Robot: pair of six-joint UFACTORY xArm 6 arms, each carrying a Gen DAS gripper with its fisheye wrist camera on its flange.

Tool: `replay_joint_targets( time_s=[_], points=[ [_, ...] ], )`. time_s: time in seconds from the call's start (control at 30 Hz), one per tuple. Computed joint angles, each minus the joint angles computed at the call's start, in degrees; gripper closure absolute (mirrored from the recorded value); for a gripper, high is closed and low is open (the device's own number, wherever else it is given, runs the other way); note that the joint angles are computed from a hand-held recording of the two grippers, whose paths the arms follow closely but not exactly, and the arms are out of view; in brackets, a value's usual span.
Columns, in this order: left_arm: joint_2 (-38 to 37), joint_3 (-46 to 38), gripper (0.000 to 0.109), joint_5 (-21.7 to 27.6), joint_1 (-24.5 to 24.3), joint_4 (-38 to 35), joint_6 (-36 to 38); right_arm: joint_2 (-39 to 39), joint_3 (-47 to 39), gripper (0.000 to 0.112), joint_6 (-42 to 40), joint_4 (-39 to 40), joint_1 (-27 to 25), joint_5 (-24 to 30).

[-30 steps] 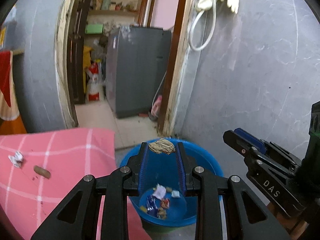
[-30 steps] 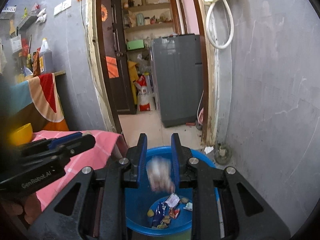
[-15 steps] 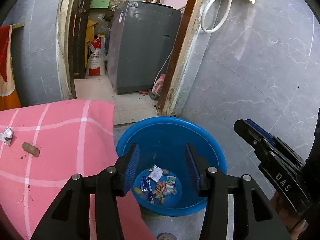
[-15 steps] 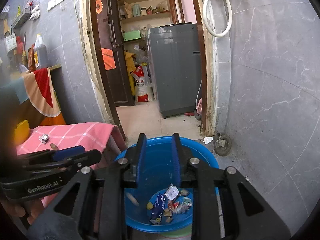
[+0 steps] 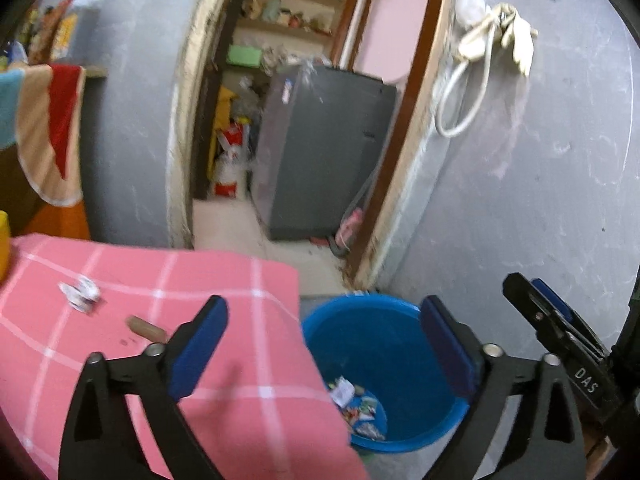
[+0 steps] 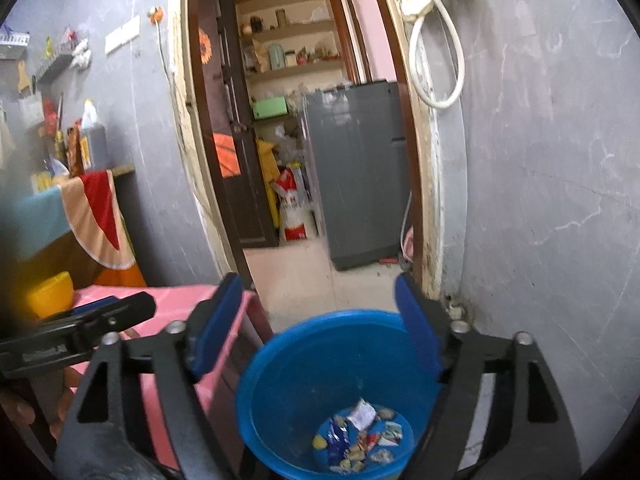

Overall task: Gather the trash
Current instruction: 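Move both tools back over the table toward the foil and brown stick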

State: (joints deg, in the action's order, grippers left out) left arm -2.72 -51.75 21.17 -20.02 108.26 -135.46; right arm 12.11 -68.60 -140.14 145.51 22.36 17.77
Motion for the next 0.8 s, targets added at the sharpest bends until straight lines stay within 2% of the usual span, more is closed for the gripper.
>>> replay_joint_targets(
  time_s=[0.17, 0.23, 0.37, 0.8],
  points=[
    [-6.2, 5.9, 0.009, 6.4, -1.2, 0.5, -0.1, -3.4, 4.1, 0.012, -7.2, 7.3, 0.4, 6.4],
    [-8.8, 8.5, 0.009, 9.7, -2.1, -0.2, 0.7, -4.8, 5.7, 0.009, -10.1, 10.4, 0.7, 8.8],
    [-12.9, 12.4, 0.009, 13.6, -2.7, -0.4, 1.3, -6.7, 8.1, 0.009, -11.8, 13.1, 1.6, 13.0],
    [-25.2, 22.5, 0.008, 22.6, -2.6, -2.8, 5.9, -7.7, 9.1, 0.009, -14.0, 16.6, 7.0, 18.2]
  ],
)
